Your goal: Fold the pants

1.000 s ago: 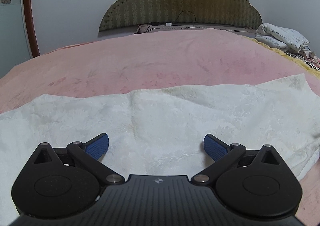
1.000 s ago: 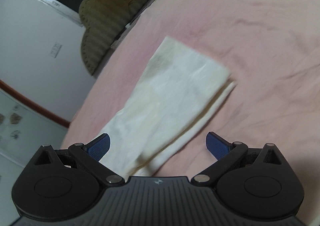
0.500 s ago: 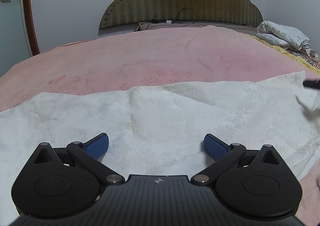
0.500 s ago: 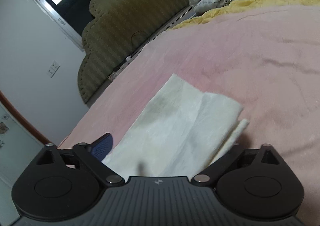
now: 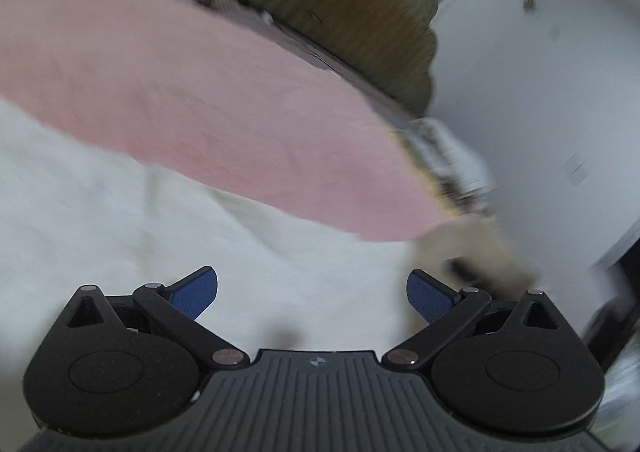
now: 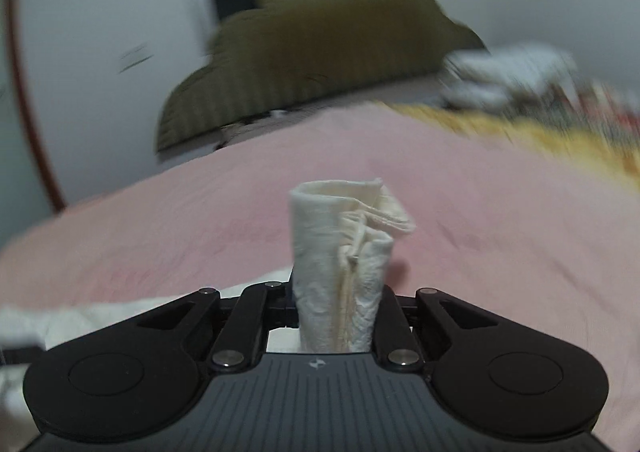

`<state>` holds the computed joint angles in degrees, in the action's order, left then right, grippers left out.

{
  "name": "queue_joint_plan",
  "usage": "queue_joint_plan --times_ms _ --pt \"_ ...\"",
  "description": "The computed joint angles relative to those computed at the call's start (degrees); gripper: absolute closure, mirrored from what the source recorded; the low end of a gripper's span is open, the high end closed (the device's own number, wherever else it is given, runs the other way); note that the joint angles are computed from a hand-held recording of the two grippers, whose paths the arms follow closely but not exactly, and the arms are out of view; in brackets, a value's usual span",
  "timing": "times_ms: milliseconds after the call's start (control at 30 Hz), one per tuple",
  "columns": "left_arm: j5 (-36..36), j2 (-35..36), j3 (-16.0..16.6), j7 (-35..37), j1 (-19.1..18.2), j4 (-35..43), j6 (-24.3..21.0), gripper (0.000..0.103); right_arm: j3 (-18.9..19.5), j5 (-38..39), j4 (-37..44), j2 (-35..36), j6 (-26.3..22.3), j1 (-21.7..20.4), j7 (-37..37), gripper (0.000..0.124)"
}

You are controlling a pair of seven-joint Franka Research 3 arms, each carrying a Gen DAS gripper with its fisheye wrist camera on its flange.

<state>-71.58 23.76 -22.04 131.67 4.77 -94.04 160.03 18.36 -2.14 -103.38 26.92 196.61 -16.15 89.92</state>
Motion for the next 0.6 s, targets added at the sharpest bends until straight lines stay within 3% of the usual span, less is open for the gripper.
queue_joint_plan --times_ms 100,167,300,433,500,567,600 --pt "-6.1 3.2 -1.2 -3.3 3.9 4.3 -12.6 0.001 0.3 -4.2 -0.8 -0.7 0.7 2.1 -3.9 0.112" --pt "-7.5 4.7 -0.8 -3.8 4.0 6.0 -16.5 0.001 4.5 -7.7 -0.9 -0.1 -0.2 -0.3 -4.3 0.112" --pt "-5.3 6.9 0.6 -7.4 2.1 8.6 -18.2 0.001 7.6 -9.4 -1.4 0.4 -0.4 -0.7 -5.6 0.112" --pt "1.6 9.6 1.7 -15.8 0.2 12.0 -15.5 0.003 5.6 -10.0 -3.6 -1.2 1.8 2.1 -7.2 0.112" --pt "3.7 9.2 1.5 -17.2 0.1 11.3 -11.8 0.012 4.3 -11.1 -4.3 -1.9 2.4 3.7 -8.0 0.112" --pt "4.7 8.6 0.7 -17.1 1.2 10.5 -9.8 0.046 3.3 -12.1 -4.6 -2.4 2.3 5.2 -8.5 0.112" --pt "5.8 8.1 0.7 -17.5 1.7 10.1 -9.4 0.057 2.3 -12.1 -4.7 -2.6 2.1 6.6 -9.3 0.112"
